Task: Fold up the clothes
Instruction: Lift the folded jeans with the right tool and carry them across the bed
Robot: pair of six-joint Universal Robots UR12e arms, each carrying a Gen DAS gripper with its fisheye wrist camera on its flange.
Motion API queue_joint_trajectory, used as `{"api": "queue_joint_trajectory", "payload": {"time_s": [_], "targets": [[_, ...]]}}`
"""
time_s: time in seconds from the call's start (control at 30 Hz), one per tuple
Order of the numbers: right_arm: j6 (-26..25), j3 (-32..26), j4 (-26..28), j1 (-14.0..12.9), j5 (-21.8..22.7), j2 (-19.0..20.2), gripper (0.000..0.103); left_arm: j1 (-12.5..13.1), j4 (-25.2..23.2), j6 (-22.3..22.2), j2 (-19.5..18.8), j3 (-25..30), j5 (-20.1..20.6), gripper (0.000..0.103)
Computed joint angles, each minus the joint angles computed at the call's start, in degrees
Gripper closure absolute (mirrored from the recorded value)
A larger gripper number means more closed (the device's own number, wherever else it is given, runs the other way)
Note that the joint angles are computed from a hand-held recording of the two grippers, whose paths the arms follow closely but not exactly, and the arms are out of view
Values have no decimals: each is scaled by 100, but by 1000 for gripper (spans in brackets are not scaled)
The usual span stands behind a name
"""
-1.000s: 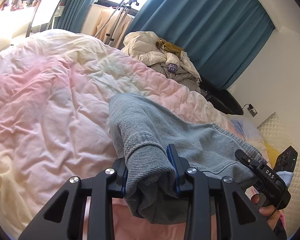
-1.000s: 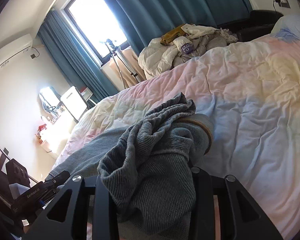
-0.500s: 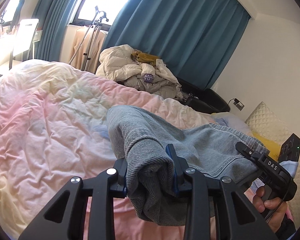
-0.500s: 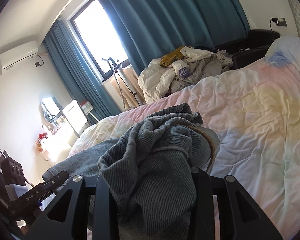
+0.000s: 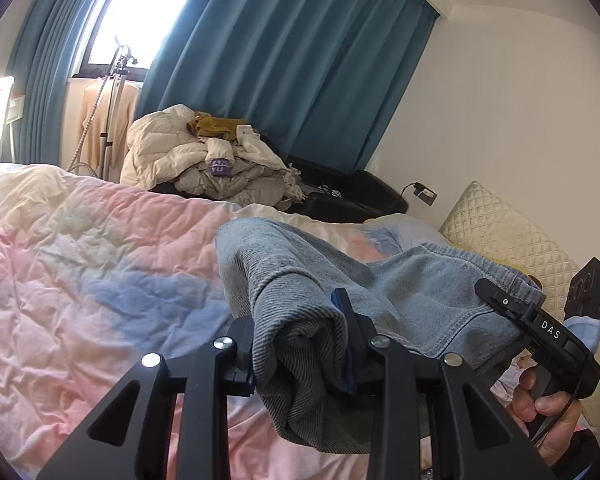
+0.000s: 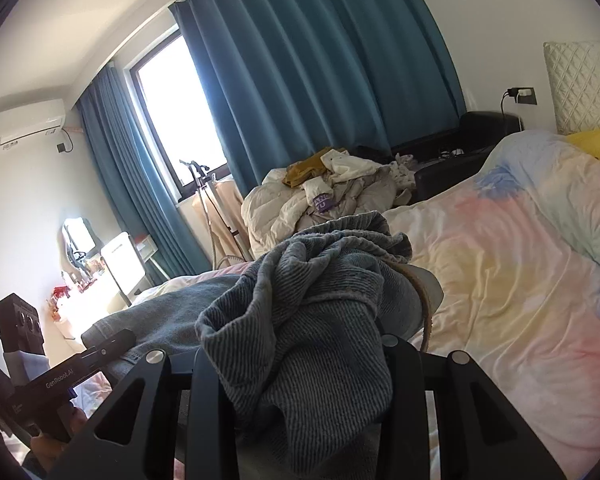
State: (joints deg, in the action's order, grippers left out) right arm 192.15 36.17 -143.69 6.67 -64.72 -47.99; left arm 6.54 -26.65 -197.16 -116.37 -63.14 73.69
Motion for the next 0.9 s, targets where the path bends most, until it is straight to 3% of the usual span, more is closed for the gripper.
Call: {"api": "queue_joint_trajectory", "payload": {"time_s": [0.3, 0.6, 0.9], "targets": [[-96, 466, -365, -418, -227, -300, 72, -453, -326, 135, -549, 819, -192, 72], [-17, 949, -683, -815, -528, -452, 72, -834, -808, 382, -1327, 1890, -493, 72], [-153, 1381, -850, -1003, -1130, -468, 72, -1048, -1208, 658, -2097, 2755, -876, 72]]}}
